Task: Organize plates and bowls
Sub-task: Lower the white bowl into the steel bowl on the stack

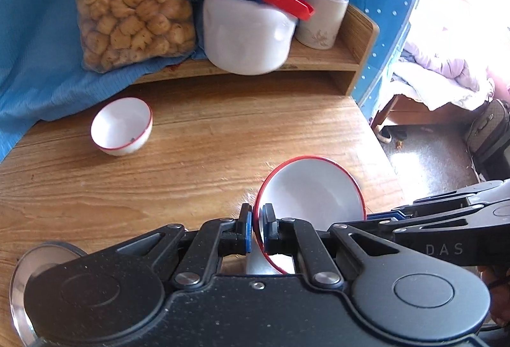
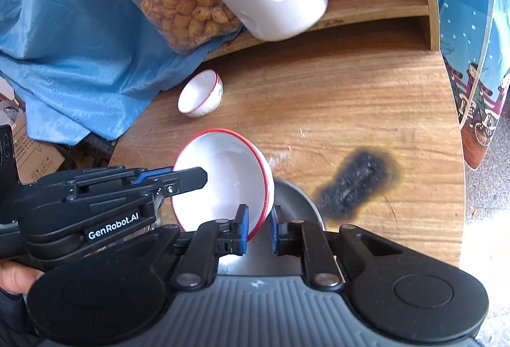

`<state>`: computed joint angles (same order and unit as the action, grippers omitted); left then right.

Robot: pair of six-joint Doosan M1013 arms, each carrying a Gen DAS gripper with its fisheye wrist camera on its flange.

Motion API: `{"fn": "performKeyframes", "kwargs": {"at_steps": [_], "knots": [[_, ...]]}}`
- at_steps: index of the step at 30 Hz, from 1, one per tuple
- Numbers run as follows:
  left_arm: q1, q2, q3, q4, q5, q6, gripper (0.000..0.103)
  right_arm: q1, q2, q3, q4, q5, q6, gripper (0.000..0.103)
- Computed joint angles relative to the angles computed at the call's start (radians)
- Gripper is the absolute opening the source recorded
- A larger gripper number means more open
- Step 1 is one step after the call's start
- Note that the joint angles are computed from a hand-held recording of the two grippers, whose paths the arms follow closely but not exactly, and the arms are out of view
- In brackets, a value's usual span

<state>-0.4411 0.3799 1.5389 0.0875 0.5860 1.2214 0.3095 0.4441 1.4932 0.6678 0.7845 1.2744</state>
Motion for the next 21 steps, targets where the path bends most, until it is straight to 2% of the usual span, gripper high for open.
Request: {"fn": "performKeyframes", "kwargs": {"at_steps": [10, 21], "knots": [[-0.021, -0.008, 0.004, -0.002, 0.077, -0.043, 0.006, -0.028, 0.000, 0.000, 0.049, 0.097, -0.071, 0.016], [-0.028, -0.009, 0.016, -0.017, 0.107, -0.063, 0.007, -0.029, 0.000, 0.000, 0.030, 0.124, -0.061, 0.016]]}}
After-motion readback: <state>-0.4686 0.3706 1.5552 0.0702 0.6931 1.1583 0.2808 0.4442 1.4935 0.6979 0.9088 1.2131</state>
